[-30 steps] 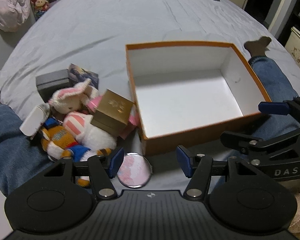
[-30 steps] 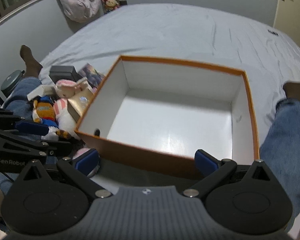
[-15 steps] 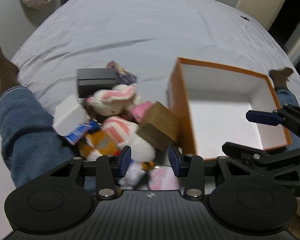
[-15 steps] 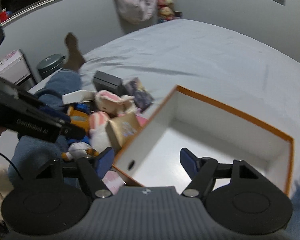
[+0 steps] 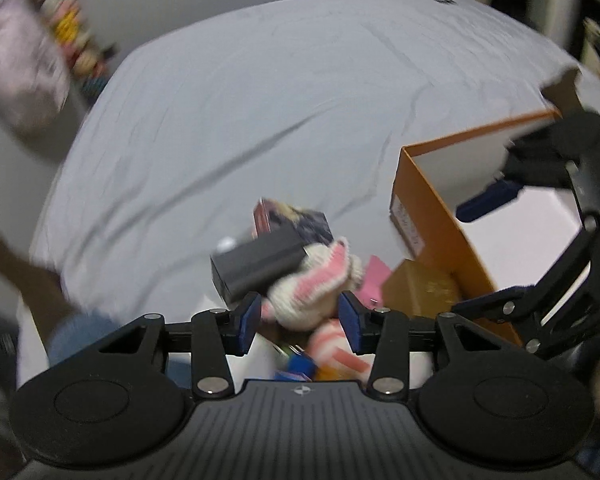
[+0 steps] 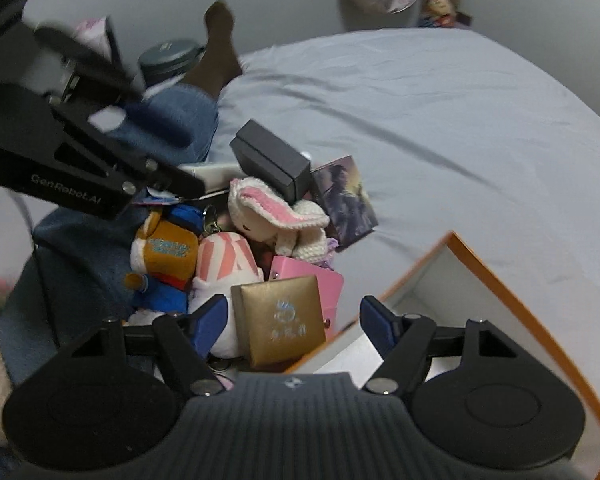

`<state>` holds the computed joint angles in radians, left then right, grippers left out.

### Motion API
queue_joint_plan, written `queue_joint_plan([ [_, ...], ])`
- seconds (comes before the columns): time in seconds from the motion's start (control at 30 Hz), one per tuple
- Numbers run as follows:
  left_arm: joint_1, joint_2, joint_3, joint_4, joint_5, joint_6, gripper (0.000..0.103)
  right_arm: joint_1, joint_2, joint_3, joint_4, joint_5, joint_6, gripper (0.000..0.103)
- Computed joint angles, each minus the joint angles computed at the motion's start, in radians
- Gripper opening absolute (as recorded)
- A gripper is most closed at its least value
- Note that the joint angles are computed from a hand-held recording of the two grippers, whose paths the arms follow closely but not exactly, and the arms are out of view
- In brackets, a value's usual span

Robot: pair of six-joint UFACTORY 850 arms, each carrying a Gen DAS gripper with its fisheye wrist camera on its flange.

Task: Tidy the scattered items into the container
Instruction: 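Reach both tools toward the gold box and dark grey box in the pile, then grasp the gold box with the right tool while the left tool grasps the dark grey box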

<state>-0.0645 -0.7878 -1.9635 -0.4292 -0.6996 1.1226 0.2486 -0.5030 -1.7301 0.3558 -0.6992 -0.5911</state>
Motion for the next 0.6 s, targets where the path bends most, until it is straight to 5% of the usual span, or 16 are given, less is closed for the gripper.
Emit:
queue_joint_plan([
  [0.3,-0.013,-0.162,-0.233,0.071,-0.07,0.211,0.059,0.003,-0.208,-0.294,-0.053,-0.251,-0.027,0.08],
  [0.6,-0.041,-0.325,-0.488,0.259,-0.202,0.338,0.063,0.014,-0.322,-0.452,-0.095,-0.386,-0.045,0.081],
])
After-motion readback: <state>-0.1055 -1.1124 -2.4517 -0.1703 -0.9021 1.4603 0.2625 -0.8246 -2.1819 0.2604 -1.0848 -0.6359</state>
